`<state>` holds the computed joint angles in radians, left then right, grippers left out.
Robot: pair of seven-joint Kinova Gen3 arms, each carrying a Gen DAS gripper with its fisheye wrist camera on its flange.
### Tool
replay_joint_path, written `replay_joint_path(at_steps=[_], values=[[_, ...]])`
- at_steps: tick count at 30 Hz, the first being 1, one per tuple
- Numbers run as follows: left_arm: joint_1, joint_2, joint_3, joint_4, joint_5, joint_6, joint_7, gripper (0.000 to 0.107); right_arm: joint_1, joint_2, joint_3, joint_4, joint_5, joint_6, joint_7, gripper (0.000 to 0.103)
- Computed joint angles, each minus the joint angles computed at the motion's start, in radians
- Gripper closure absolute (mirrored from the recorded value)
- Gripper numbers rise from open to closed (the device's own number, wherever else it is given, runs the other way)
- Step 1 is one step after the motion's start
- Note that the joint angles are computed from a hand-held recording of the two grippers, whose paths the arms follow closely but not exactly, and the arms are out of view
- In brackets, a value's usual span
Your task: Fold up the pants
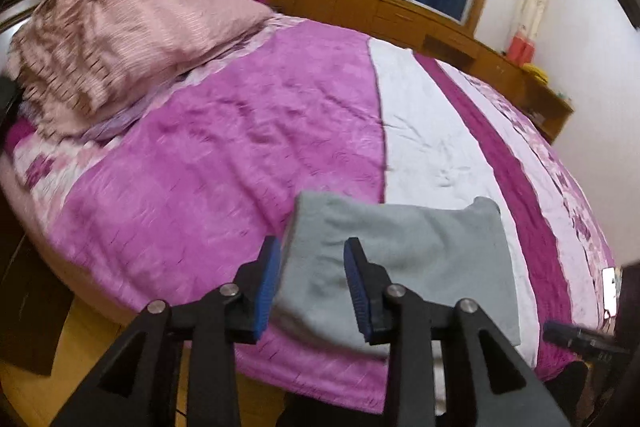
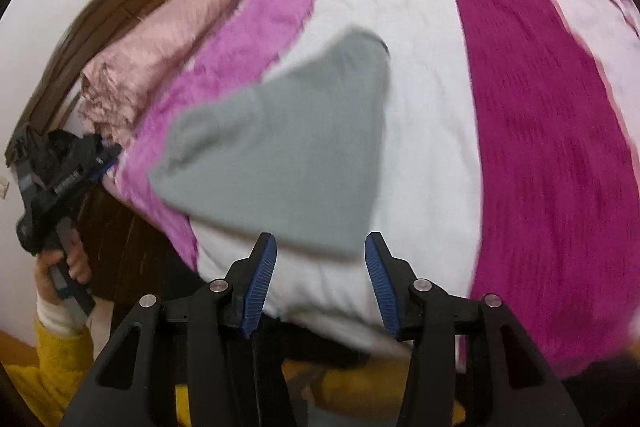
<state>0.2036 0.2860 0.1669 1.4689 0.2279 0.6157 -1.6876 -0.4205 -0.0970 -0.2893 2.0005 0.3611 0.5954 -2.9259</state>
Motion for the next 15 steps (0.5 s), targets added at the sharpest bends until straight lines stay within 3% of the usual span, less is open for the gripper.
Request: replay_joint_path(at_steps=[3,9,13,15], values=[[0.025,0.062,0.023,-0.061,-0.003,0.003,-0.028,0.073,0.019,0.035,0.013,-0.028,0.072,-0.044,-0.014,0.062],[0.12,0.241,-0.011,-0.27,-0.082,0.127,0.033,0.073,-0.013,0.177,0.091,-0.143,0.197,-0.04,-0.026,0.062],[0.186,0.322,-0.077,-0.346,-0.185,0.157,0.117,0.073,-0.042,0.265,0.149,-0.21,0.19,0.002,0.041,0.062],[0.184,0.346,-0.078,-0.357,-0.205,0.155,0.124,0.073,-0.043,0.314,0.175,-0.231,0.166,0.002,0.084,0.063]])
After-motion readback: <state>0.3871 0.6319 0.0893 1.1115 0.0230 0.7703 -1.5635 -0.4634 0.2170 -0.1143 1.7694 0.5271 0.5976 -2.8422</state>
